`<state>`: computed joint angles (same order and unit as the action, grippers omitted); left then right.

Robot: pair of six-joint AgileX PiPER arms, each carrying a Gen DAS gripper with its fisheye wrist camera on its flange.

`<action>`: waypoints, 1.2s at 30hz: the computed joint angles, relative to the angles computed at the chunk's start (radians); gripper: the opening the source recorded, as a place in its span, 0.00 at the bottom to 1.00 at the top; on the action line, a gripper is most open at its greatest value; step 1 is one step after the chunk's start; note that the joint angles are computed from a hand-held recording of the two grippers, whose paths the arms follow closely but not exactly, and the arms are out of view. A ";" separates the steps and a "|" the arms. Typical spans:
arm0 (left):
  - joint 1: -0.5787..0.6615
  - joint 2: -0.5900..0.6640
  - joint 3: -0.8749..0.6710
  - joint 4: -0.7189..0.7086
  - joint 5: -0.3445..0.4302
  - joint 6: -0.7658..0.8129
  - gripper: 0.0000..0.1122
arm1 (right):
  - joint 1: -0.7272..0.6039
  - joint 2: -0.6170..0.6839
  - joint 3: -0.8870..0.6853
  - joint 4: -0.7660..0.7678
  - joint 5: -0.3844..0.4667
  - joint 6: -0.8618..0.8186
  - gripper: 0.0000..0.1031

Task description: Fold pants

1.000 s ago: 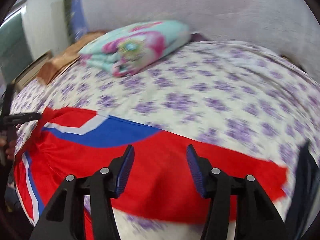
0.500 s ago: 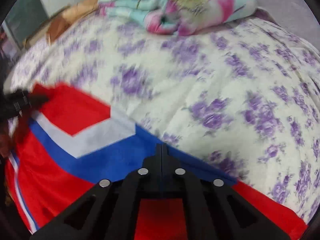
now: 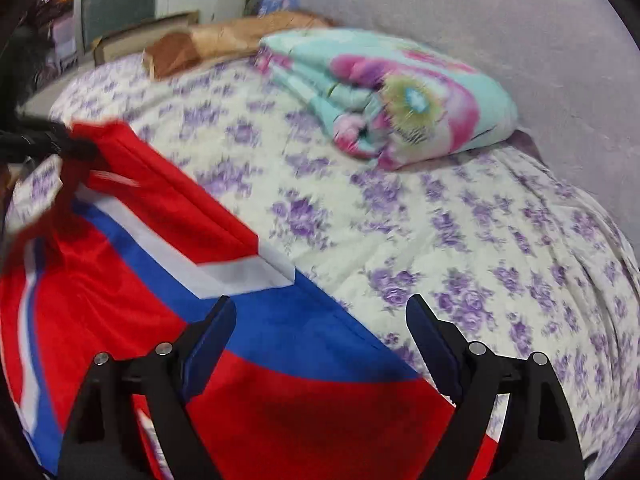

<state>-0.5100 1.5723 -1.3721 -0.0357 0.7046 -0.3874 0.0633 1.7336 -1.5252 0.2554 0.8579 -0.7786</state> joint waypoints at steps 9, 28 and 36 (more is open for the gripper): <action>-0.072 -0.123 0.071 0.067 0.005 -0.063 0.18 | -0.043 0.185 -0.177 0.041 0.172 0.010 0.05; -0.270 -0.477 0.409 0.202 0.018 -0.387 0.21 | -0.368 -0.793 0.732 0.412 0.251 -0.434 0.05; -0.299 -0.610 0.702 0.043 -0.145 -0.534 0.27 | -0.511 -0.842 0.961 0.549 0.262 -0.559 0.05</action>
